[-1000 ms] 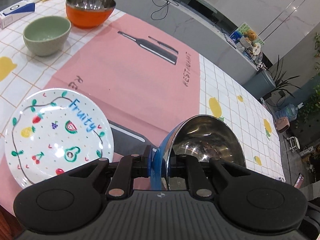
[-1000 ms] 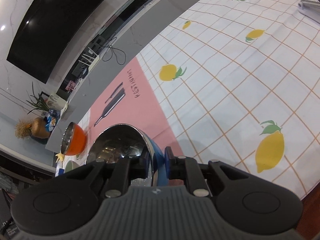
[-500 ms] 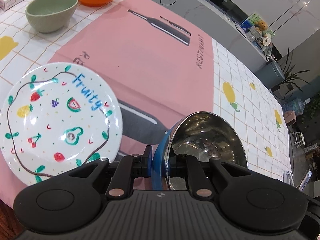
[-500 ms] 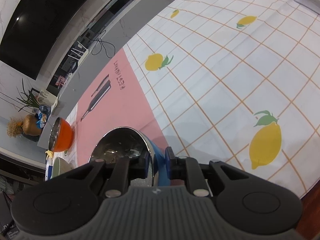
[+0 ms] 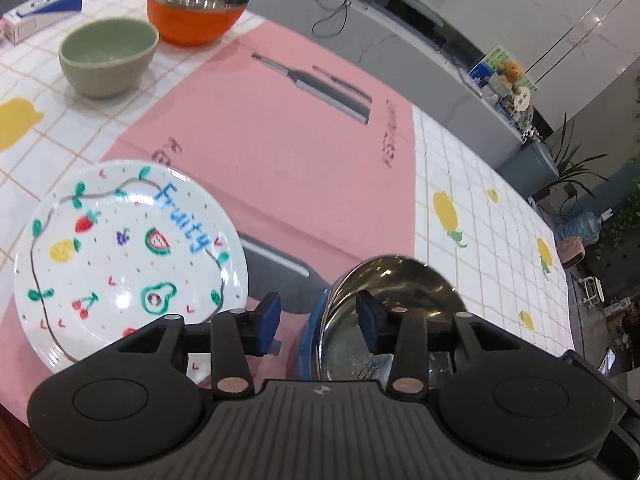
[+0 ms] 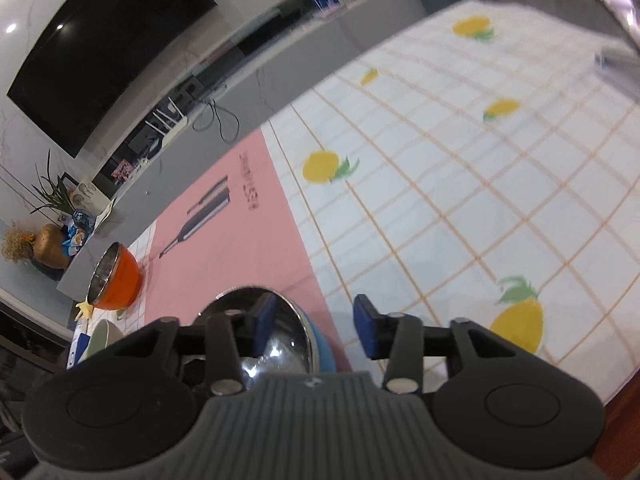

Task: Organize plates and bowls
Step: 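Open both tools to set down the blue bowl, then move both tools to the rim of the orange steel bowl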

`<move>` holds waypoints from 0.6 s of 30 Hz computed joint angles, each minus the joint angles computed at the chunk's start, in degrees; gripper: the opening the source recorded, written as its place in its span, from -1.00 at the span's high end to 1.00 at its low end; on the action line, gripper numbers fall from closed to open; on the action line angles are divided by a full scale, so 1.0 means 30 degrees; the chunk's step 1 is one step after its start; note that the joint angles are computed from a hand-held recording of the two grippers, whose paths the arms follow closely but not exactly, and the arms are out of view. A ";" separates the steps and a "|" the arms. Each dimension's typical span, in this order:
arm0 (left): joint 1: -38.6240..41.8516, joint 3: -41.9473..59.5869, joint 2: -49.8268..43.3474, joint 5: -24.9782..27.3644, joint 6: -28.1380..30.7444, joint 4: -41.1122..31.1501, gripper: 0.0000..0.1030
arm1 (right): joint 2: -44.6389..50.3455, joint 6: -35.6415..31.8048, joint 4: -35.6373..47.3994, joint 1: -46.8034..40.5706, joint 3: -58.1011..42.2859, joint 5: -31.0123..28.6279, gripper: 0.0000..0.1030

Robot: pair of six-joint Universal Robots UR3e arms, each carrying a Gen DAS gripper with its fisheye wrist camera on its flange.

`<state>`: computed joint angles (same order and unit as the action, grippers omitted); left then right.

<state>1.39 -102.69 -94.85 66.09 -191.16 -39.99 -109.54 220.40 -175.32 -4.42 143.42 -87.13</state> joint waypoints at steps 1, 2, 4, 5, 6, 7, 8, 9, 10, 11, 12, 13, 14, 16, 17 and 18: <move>-0.0041 -0.0107 0.0137 0.0081 0.0075 0.0296 0.02 | 0.0172 0.0006 -0.0073 0.0462 -0.0213 -0.0705 -0.02; -0.0093 -0.0116 0.0253 0.0165 0.0244 0.0517 0.00 | 0.0464 -0.0058 -0.0209 0.0927 -0.0450 -0.1419 -0.03; -0.0123 -0.0122 0.0555 0.0322 0.0814 0.0835 0.00 | 0.0739 -0.0464 -0.0192 0.1690 -0.0886 -0.2476 -0.05; -0.0170 -0.0145 0.0705 0.0446 0.1040 0.1042 -0.01 | 0.0760 -0.0778 -0.0212 0.1874 -0.0995 -0.2650 -0.06; -0.0198 -0.0230 0.0889 0.0568 0.1291 0.1307 -0.01 | 0.0732 -0.1045 -0.0259 0.1987 -0.1042 -0.2684 -0.09; -0.0221 -0.0259 0.1064 0.0709 0.1576 0.1480 -0.02 | 0.0733 -0.1225 -0.0294 0.2176 -0.1125 -0.2833 -0.22; -0.0266 -0.0228 0.1217 0.0878 0.1836 0.1588 -0.02 | 0.0871 -0.1268 -0.0354 0.2571 -0.1299 -0.3271 -0.27; -0.0221 -0.0295 0.1391 0.0941 0.2139 0.1738 -0.02 | 0.1066 -0.1384 -0.0393 0.3021 -0.1538 -0.3814 -0.29; -0.0198 -0.0356 0.1562 0.1037 0.2444 0.1885 -0.02 | 0.1287 -0.1604 -0.0357 0.3444 -0.1831 -0.4262 -0.29; -0.0133 -0.0478 0.1775 0.1132 0.2774 0.2012 -0.02 | 0.1525 -0.1838 -0.0296 0.3828 -0.2118 -0.4582 -0.29; -0.0062 -0.0568 0.1950 0.1199 0.3115 0.2153 -0.02 | 0.1683 -0.2041 -0.0257 0.4094 -0.2355 -0.4748 -0.29; 0.0058 -0.0691 0.2133 0.1159 0.3466 0.2294 -0.02 | 0.1890 -0.2115 -0.0383 0.4355 -0.2541 -0.4867 -0.29; 0.0237 -0.0796 0.2293 0.0981 0.3880 0.2398 -0.02 | 0.2073 -0.2211 -0.0630 0.4561 -0.2640 -0.4901 -0.29; 0.0733 -0.1026 0.2639 0.0515 0.4583 0.2356 -0.02 | 0.2492 -0.2454 -0.1050 0.5000 -0.2909 -0.4952 -0.28; 0.0995 -0.1166 0.2800 0.0363 0.4850 0.2336 -0.02 | 0.2717 -0.2478 -0.1225 0.5332 -0.3096 -0.5093 -0.28; 0.1270 -0.1290 0.2965 0.0280 0.5086 0.2368 -0.02 | 0.2975 -0.2566 -0.1556 0.5552 -0.3223 -0.5112 -0.28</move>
<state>5.20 -106.56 -85.96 66.93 -175.90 -32.88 -100.62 212.70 -179.99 12.24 133.75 -102.46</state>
